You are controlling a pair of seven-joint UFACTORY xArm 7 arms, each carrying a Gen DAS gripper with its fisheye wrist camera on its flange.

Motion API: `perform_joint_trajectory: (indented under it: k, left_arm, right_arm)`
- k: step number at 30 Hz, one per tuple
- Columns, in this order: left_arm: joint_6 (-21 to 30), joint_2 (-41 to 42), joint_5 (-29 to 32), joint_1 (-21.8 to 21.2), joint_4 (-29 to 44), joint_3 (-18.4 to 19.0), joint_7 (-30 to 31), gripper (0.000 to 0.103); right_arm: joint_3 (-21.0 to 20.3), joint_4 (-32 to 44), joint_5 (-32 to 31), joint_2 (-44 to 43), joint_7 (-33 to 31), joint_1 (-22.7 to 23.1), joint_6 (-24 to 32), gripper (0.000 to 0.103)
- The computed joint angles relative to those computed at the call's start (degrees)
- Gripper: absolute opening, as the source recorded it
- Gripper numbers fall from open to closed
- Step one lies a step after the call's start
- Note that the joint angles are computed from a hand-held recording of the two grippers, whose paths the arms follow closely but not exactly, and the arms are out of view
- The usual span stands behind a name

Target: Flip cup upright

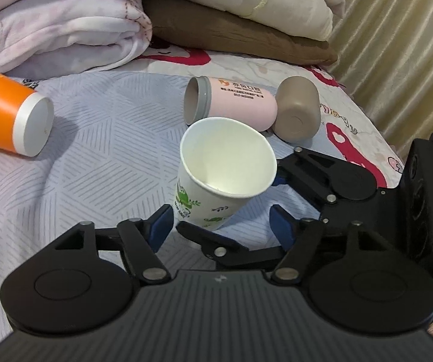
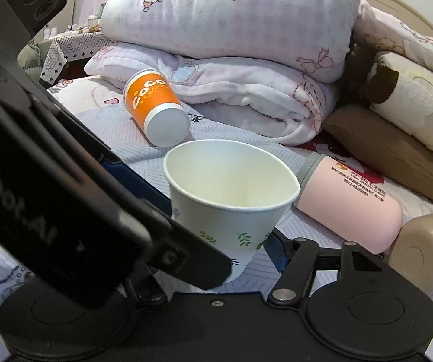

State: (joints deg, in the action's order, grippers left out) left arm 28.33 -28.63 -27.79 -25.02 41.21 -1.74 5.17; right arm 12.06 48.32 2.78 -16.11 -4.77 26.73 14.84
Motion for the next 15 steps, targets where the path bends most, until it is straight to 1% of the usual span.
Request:
perform_joint_trajectory:
  k: [3, 5, 10, 15]
  left_arm:
    - [0.13, -1.65, 2.35, 1.82, -0.66, -1.96, -3.51, 0.07]
    - [0.62, -2.87, 3.22, 2.23, -0.99, -2.25, -5.57, 0.071]
    - [5.52, -6.3, 7.01, 3.78, -0.25, -3.17, -10.27, 0.071]
    - [9.78, -10.33, 10.8, 5.8, 0.33, -4.55, -15.67, 0.071]
  right_arm:
    - [-1.42, 0.5, 2.99, -0.87, -0.45, 1.15, 2.66, 0.078]
    - [-1.04, 0.61, 2.94, -1.98, 0.36, 0.59, 4.96, 0.079]
    - [0.13, 0.8, 2.71, -4.58, 4.34, -0.82, 9.96, 0.079]
    - [0.7, 2.08, 2.57, -7.19, 7.56, -1.12, 15.4, 0.079]
